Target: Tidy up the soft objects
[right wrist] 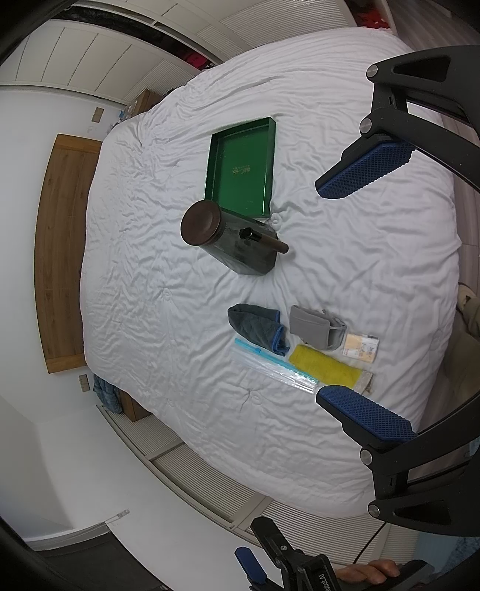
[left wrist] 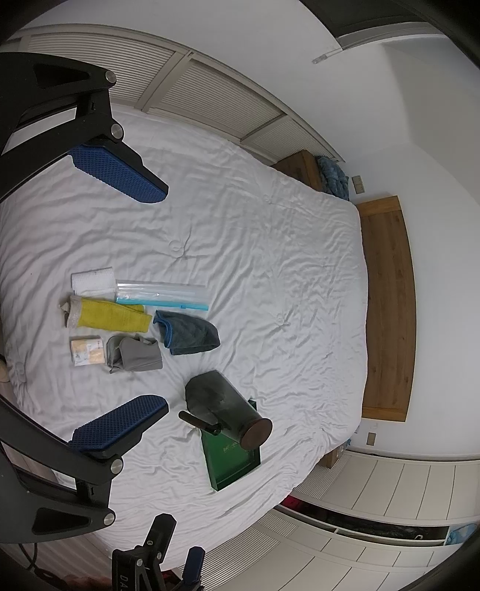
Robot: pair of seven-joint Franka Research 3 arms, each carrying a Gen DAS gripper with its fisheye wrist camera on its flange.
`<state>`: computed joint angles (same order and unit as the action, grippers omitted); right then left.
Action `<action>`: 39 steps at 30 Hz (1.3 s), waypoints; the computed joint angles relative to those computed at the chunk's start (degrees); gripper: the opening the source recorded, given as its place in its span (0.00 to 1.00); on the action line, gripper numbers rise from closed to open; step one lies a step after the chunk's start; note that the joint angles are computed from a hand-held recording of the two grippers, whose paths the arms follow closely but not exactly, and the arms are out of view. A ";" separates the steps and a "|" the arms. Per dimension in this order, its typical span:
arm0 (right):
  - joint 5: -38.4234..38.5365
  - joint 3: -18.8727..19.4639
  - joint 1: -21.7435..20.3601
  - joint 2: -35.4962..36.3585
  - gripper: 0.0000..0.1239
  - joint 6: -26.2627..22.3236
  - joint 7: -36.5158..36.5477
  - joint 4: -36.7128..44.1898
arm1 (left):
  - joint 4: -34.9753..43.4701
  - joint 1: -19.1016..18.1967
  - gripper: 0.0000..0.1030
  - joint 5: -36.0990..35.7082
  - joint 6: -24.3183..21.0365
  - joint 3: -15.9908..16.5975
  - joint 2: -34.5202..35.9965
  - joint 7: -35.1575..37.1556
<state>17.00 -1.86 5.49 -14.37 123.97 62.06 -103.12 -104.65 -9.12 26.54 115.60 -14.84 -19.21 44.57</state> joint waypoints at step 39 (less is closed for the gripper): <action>-1.53 4.49 6.76 37.45 0.83 10.21 2.61 20.81 | -9.37 5.43 0.99 0.16 18.72 6.54 19.68 6.61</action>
